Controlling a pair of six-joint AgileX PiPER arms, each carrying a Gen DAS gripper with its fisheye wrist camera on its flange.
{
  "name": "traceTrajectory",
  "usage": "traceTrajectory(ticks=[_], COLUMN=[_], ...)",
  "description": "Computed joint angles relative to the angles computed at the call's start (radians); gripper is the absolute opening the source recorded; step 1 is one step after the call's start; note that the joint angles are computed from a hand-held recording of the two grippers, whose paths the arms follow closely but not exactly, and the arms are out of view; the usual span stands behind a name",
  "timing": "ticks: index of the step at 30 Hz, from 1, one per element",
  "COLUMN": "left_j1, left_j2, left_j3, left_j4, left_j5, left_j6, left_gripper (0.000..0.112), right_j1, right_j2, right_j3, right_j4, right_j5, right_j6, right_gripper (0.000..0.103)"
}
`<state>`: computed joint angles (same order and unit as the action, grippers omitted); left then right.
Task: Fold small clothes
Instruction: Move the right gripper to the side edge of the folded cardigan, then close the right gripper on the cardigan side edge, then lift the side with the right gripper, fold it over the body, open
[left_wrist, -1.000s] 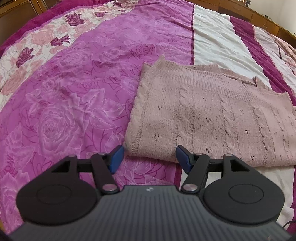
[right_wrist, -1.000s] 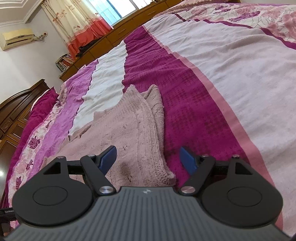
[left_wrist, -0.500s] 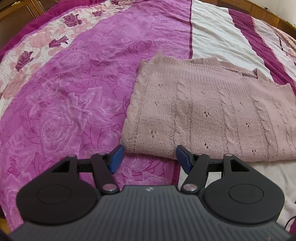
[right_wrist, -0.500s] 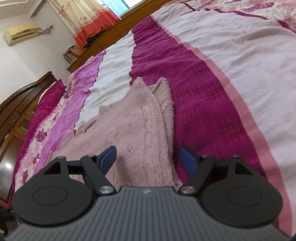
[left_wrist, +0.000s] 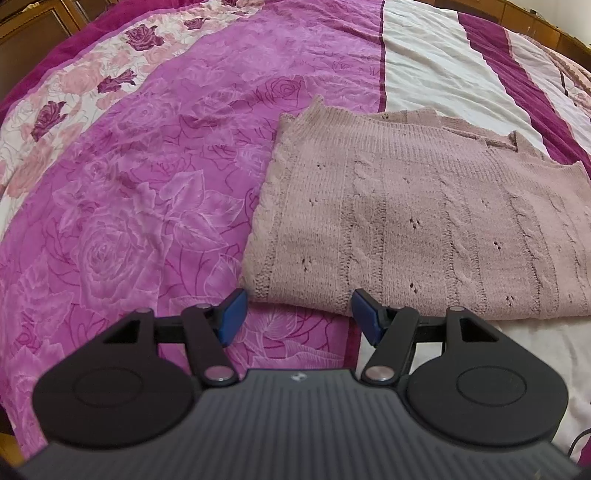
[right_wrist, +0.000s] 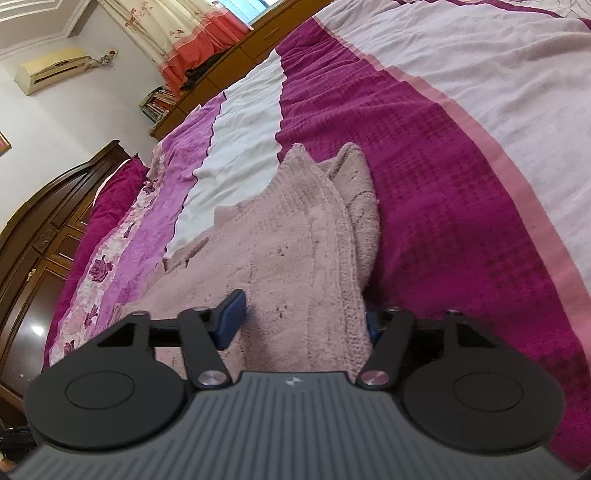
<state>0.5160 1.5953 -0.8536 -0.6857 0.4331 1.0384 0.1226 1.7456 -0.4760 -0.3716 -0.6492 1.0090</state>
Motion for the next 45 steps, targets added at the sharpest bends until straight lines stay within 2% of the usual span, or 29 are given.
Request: traceTrajectory(ticks=[1, 3, 5, 7, 9, 12, 16, 22, 25, 27, 31, 36, 41, 45], left_j1=[0.000, -0.001, -0.003, -0.006, -0.009, -0.012, -0.014, -0.017, -0.017, -0.012, -0.001, 0.020, 0.042, 0.062], left_j2=[0.001, 0.003, 0.005, 0.007, 0.007, 0.008, 0.008, 0.004, 0.003, -0.006, -0.019, -0.016, -0.020, -0.024], left_j3=[0.001, 0.002, 0.002, 0.001, 0.001, 0.000, 0.007, 0.029, 0.019, 0.017, 0.021, 0.013, 0.003, -0.004], left_j4=[-0.001, -0.002, 0.003, 0.010, 0.018, 0.024, 0.014, -0.029, 0.002, 0.005, 0.001, 0.000, -0.028, -0.050], left_j5=[-0.002, -0.006, -0.009, -0.012, -0.013, -0.015, -0.026, -0.053, -0.043, -0.032, -0.027, -0.012, 0.011, 0.028], left_j6=[0.002, 0.004, 0.002, -0.005, -0.014, -0.019, -0.004, 0.055, 0.024, 0.019, 0.035, 0.034, 0.059, 0.083], left_gripper=[0.064, 0.064, 0.064, 0.064, 0.064, 0.064, 0.064, 0.064, 0.064, 0.064, 0.064, 0.064, 0.064, 0.064], right_j1=[-0.006, -0.035, -0.076, -0.104, -0.111, -0.111, -0.097, -0.105, -0.072, -0.081, -0.117, -0.099, -0.036, 0.010], right_j2=[0.004, 0.015, 0.032, 0.051, 0.064, 0.082, 0.087, 0.121, 0.113, 0.129, 0.146, 0.099, 0.011, -0.038], right_j3=[0.002, 0.012, 0.028, 0.043, 0.048, 0.036, 0.008, 0.010, 0.041, 0.062, 0.085, 0.085, 0.058, 0.040], right_j4=[-0.008, -0.055, -0.116, -0.146, -0.147, -0.151, -0.152, -0.150, -0.062, -0.048, -0.086, -0.087, -0.059, -0.026], right_j5=[-0.007, -0.042, -0.111, -0.174, -0.195, -0.194, -0.150, -0.202, -0.228, -0.286, -0.386, -0.405, -0.319, -0.284], right_j6=[0.008, 0.053, 0.108, 0.127, 0.126, 0.133, 0.139, 0.121, 0.065, 0.066, 0.117, 0.134, 0.145, 0.150], right_gripper=[0.059, 0.047, 0.040, 0.040, 0.040, 0.041, 0.041, 0.040, 0.031, 0.022, 0.020, 0.019, 0.019, 0.019])
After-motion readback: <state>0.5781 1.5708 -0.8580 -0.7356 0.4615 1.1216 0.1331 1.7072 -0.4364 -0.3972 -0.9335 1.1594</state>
